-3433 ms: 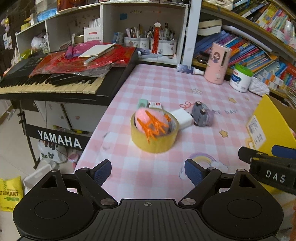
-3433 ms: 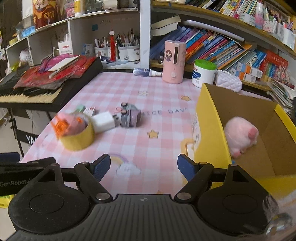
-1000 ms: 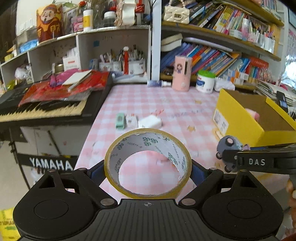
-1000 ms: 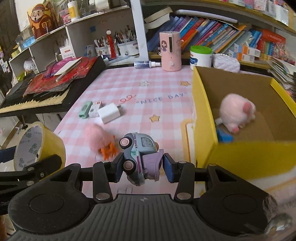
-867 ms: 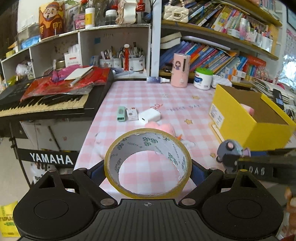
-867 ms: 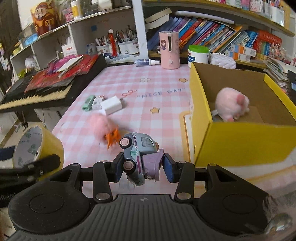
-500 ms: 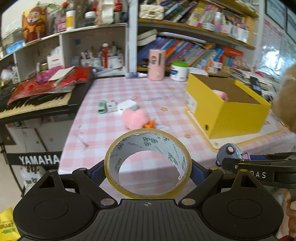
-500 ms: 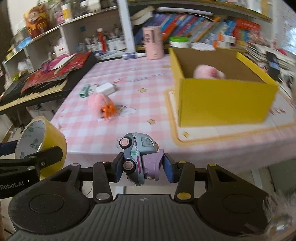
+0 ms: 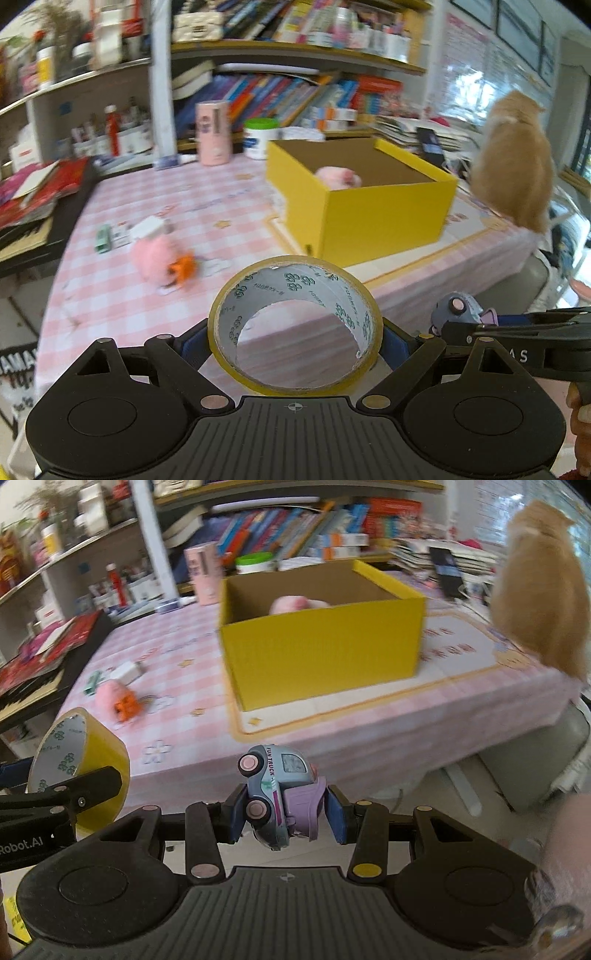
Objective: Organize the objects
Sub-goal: 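Lift the toy car and tape roll and carry them toward the yellow box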
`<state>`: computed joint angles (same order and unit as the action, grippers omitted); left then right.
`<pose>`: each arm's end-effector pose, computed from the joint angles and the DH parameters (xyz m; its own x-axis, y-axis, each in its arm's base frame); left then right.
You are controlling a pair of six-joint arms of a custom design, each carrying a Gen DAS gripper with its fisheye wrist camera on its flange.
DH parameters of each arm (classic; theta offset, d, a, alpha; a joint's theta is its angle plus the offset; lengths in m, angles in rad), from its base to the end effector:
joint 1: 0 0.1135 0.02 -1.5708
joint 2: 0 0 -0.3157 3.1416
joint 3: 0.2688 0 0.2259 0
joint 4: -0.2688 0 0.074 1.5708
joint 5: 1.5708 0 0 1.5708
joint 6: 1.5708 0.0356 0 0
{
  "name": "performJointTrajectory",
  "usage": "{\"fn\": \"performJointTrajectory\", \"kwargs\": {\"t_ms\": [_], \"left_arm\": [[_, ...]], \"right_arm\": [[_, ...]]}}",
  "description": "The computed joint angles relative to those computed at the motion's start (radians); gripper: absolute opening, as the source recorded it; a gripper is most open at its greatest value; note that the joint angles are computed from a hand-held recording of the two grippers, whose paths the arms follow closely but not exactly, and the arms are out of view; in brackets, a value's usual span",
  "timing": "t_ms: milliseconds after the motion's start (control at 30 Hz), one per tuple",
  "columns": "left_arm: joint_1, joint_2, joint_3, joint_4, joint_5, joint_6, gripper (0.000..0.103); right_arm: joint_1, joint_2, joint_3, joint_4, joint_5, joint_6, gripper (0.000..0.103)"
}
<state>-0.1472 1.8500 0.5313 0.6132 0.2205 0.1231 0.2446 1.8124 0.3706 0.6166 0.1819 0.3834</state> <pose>0.2978 -0.0520 0.1505 -0.5987 0.2099 -0.7729 0.3843 0.9220 -0.0473 0.2509 0.0560 0.1317 -0.7056 0.2031 -0.6789 0.1562 0.9791 0.1305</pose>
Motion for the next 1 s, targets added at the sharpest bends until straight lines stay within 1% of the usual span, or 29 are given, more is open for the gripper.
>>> {"fn": "performJointTrajectory", "kwargs": {"t_ms": [167,333,700,867,1000], "left_arm": [[-0.059,0.010,0.025,0.002,-0.010,-0.002,0.091],[-0.091,0.020,0.055,-0.009,-0.017,-0.009,0.091],[-0.140,0.041,0.130,-0.033,-0.059,-0.042,0.091],[-0.167,0.057,0.175,-0.047,-0.094,-0.063,0.091],[-0.196,0.070,0.211,-0.037,-0.123,-0.087,0.091]], "right_arm": [[-0.083,-0.013,-0.038,0.015,-0.019,0.000,0.042],[-0.139,-0.012,-0.036,0.017,-0.041,-0.026,0.042],[-0.232,0.019,0.058,-0.045,-0.115,-0.112,0.042],[-0.287,0.043,0.115,-0.083,-0.161,-0.155,0.042],[-0.330,0.061,0.164,-0.104,-0.201,-0.195,0.042]]}}
